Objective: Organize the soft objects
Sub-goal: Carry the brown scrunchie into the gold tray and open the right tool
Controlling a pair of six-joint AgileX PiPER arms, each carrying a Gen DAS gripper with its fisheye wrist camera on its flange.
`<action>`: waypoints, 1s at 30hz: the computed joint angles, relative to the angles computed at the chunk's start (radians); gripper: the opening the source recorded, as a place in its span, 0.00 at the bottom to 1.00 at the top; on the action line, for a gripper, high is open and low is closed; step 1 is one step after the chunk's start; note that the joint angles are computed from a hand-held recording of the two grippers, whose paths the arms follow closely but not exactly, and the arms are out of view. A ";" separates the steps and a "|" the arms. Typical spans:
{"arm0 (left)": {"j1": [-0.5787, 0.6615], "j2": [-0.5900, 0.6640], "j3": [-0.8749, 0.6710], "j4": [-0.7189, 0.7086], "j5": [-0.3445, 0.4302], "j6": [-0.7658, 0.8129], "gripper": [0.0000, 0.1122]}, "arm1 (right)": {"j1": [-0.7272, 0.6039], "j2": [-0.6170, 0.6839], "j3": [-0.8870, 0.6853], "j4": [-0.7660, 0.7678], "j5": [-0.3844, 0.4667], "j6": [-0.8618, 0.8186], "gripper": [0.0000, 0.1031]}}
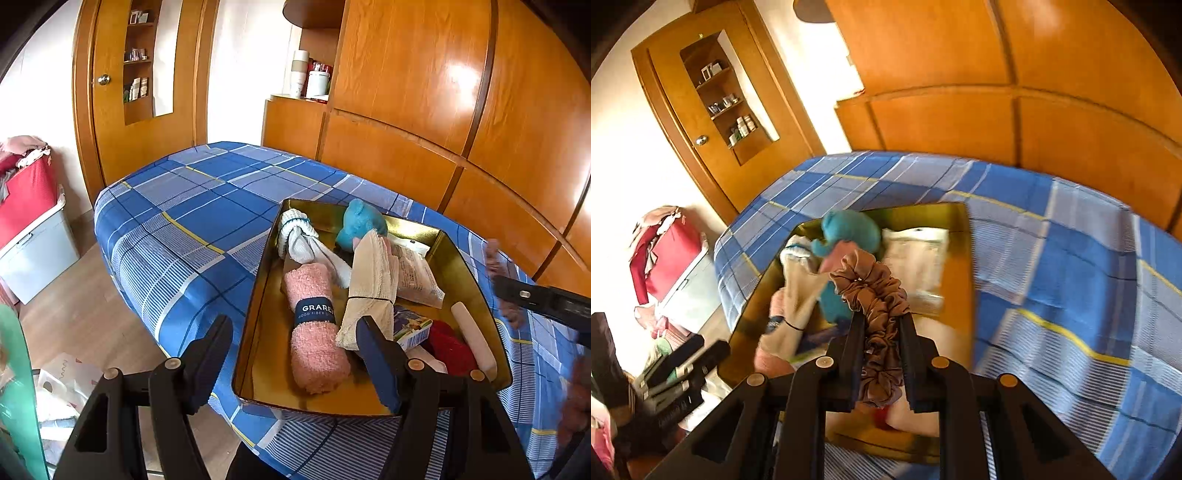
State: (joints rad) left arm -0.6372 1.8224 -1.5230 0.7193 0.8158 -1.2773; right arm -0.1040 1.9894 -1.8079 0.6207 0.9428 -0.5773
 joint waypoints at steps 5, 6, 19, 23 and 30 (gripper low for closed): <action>0.011 0.008 0.002 -0.022 -0.006 0.009 0.63 | 0.086 0.172 -0.205 -0.168 0.057 0.198 0.19; 0.013 0.009 0.003 -0.026 -0.007 0.009 0.63 | 0.104 0.207 -0.247 -0.221 0.069 0.243 0.19; 0.028 0.043 -0.018 -0.058 0.001 0.041 0.69 | 0.136 0.267 -0.270 -0.270 0.082 0.230 0.32; 0.020 0.042 -0.023 -0.047 0.015 0.038 0.73 | 0.135 0.230 -0.211 -0.255 0.047 0.216 0.36; 0.010 0.042 -0.035 -0.042 0.031 0.037 0.82 | 0.130 0.172 -0.122 -0.228 -0.032 0.197 0.38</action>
State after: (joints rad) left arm -0.6268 1.8640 -1.5576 0.6777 0.8469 -1.2400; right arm 0.0264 2.1615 -1.9295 0.3928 0.9109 -0.3801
